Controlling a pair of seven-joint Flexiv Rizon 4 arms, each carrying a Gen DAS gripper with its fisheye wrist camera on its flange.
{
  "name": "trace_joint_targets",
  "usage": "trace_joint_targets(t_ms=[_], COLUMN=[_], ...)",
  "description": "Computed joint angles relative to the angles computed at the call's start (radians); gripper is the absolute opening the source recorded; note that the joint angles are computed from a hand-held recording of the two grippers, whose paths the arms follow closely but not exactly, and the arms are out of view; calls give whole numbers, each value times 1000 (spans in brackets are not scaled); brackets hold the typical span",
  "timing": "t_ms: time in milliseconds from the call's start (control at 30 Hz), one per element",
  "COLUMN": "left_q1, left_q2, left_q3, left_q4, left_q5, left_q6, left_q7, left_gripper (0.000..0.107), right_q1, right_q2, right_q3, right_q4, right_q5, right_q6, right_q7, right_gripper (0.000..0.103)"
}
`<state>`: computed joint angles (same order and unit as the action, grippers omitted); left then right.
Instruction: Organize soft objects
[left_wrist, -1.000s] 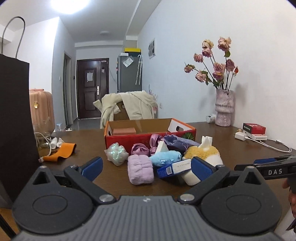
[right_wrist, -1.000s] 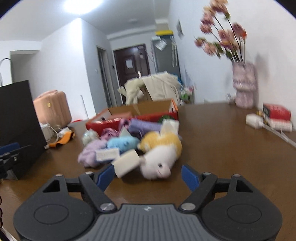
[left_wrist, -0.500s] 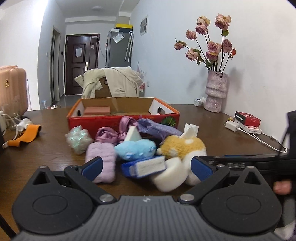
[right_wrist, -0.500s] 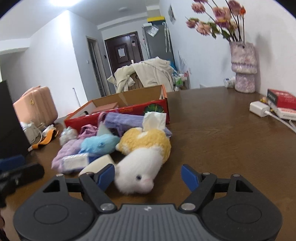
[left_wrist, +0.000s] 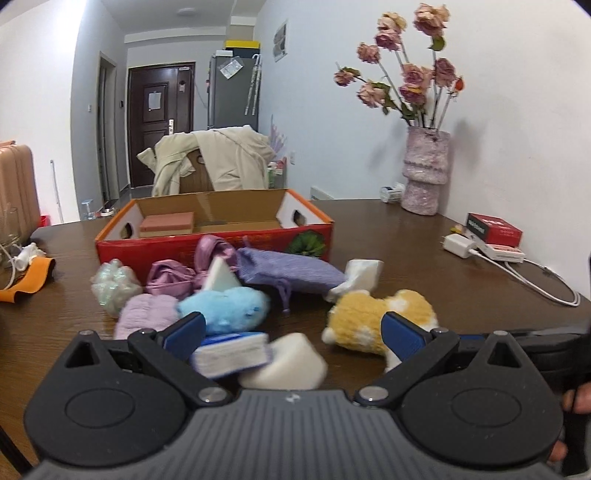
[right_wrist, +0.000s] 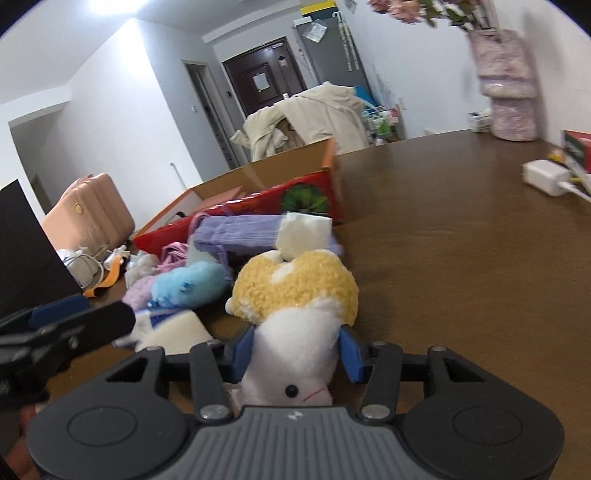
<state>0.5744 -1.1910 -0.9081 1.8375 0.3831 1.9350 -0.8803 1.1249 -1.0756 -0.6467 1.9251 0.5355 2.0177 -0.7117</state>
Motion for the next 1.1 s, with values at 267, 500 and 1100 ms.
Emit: trace_joint_targets(t_ms=[267,500,1100], left_q1=[-61,6,67], left_q2=[37,71,80], left_q3=[92,107,81], left_q4=[35,72,209], left_q5=[-18,42,-96], left_q6=[87,78,30], left_q7=[-85,-211,-100], left_gripper=[103,103,86], right_q1=[-7,-225,-358], right_q2=[110,206,220], right_q3=[111,375,464], right_q4=[149,200,54], right_q5=[13,-144,-115], right_q6=[110,363,194], right_q7=[-76,-202,-424], right_gripper=[52,51,44])
